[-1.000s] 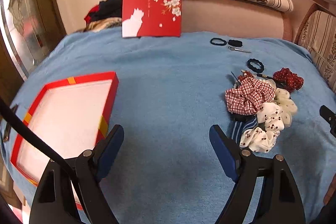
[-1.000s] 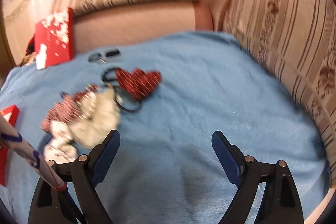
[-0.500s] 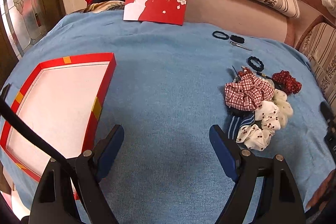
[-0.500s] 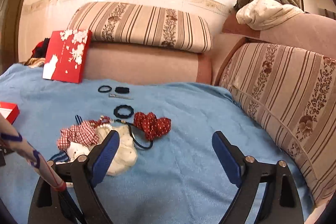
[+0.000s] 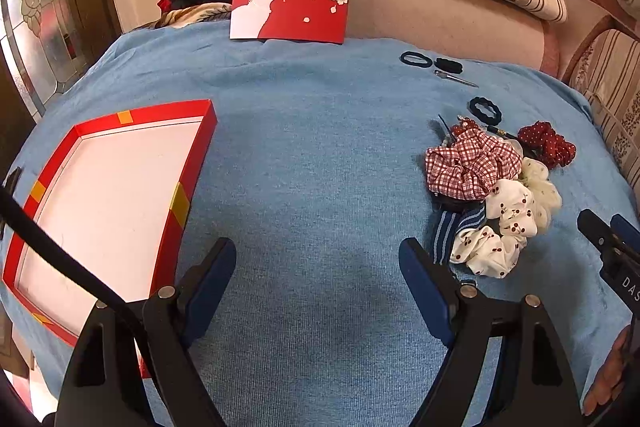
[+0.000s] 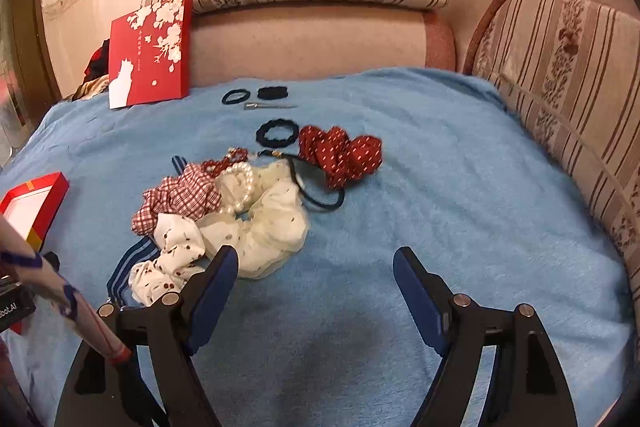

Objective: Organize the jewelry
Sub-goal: 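Move the left gripper over the accessory pile, then grasp the red plaid scrunchie with the left gripper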

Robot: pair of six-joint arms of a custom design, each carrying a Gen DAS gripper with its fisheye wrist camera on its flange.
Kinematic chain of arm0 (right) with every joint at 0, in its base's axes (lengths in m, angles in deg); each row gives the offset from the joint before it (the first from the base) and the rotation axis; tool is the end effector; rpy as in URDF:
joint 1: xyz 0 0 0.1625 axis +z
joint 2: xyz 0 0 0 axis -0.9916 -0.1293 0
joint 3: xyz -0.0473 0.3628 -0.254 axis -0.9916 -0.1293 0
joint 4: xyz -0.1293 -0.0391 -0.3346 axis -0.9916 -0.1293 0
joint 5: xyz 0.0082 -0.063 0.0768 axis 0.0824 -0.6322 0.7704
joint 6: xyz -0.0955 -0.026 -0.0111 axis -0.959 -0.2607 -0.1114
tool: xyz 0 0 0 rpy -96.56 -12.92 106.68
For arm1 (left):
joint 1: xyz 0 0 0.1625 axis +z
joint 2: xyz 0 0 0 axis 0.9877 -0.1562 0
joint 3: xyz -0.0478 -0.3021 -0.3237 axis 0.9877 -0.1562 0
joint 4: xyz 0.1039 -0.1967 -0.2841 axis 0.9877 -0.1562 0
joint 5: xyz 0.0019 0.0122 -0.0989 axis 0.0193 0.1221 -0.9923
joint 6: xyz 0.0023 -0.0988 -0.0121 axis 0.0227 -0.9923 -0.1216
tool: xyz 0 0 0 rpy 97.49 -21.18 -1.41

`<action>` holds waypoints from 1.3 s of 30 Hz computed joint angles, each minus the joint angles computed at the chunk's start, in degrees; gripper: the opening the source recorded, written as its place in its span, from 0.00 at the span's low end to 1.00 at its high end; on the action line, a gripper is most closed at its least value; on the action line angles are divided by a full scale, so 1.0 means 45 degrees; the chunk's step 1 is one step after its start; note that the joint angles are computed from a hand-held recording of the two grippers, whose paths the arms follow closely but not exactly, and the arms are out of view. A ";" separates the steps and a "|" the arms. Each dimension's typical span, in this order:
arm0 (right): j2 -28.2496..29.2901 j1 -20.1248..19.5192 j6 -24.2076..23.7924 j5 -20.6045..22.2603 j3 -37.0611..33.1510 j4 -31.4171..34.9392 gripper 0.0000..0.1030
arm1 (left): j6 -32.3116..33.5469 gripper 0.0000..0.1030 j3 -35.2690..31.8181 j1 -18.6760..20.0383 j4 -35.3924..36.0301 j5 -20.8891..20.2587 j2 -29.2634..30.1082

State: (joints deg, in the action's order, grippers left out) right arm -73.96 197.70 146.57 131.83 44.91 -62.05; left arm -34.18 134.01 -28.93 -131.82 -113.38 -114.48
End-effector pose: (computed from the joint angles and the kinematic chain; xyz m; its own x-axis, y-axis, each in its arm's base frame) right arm 0.2420 -0.3867 0.0291 -0.7298 0.1142 0.6740 -0.4175 0.7063 -0.5717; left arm -0.0453 -0.4100 0.2206 -0.6979 -0.0226 -0.7158 0.4361 0.7794 -0.4499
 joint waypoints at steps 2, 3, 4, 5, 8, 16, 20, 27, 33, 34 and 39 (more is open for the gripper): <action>-0.0005 0.0023 -0.0047 -0.0190 0.0048 -0.0016 0.81 | 0.0020 0.80 -0.0037 0.0042 0.0058 -0.0017 -0.0022; -0.0002 0.0036 -0.0065 -0.0266 0.0046 -0.0003 0.81 | 0.0011 0.80 -0.0043 0.0054 0.0078 -0.0014 -0.0019; -0.0001 0.0050 -0.0115 -0.0462 0.0071 0.0033 0.80 | -0.0006 0.80 -0.0045 0.0064 0.0106 -0.0009 -0.0012; 0.0010 0.0046 -0.0131 -0.0664 0.0043 0.0159 0.79 | -0.0023 0.80 -0.0050 0.0076 0.0137 -0.0018 -0.0008; 0.0092 0.0061 -0.0254 -0.1235 0.0013 0.0369 0.76 | -0.0027 0.80 -0.0072 0.0112 0.0192 -0.0028 0.0027; 0.0287 0.0054 -0.0392 -0.2945 -0.0150 0.1037 0.70 | -0.0006 0.80 -0.0153 0.0225 0.0309 -0.0092 0.0215; 0.0438 -0.0069 -0.0121 -0.3432 -0.0366 0.1531 0.62 | 0.0043 0.80 -0.0303 0.0367 0.0612 -0.0264 0.0148; 0.0518 -0.0506 0.0468 -0.4559 -0.0692 0.2221 0.47 | 0.0516 0.80 -0.1139 0.0550 0.1181 -0.0649 -0.0396; 0.0658 -0.1074 0.0916 -0.5997 -0.1116 0.2820 0.44 | 0.1151 0.80 -0.3289 0.1394 0.2352 -0.3750 -0.0072; 0.0700 -0.1095 0.0976 -0.6065 -0.1188 0.2902 0.44 | 0.1292 0.80 -0.3835 0.1581 0.2731 -0.4377 0.0228; 0.0978 -0.1396 0.1283 -0.6271 -0.1556 0.3299 0.25 | 0.2112 0.80 -0.5382 0.1915 0.4157 -0.5894 0.1592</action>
State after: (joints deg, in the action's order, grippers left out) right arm -69.56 191.41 152.34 103.61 37.91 -47.20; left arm -24.67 109.79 -20.31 -113.11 -139.90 -107.31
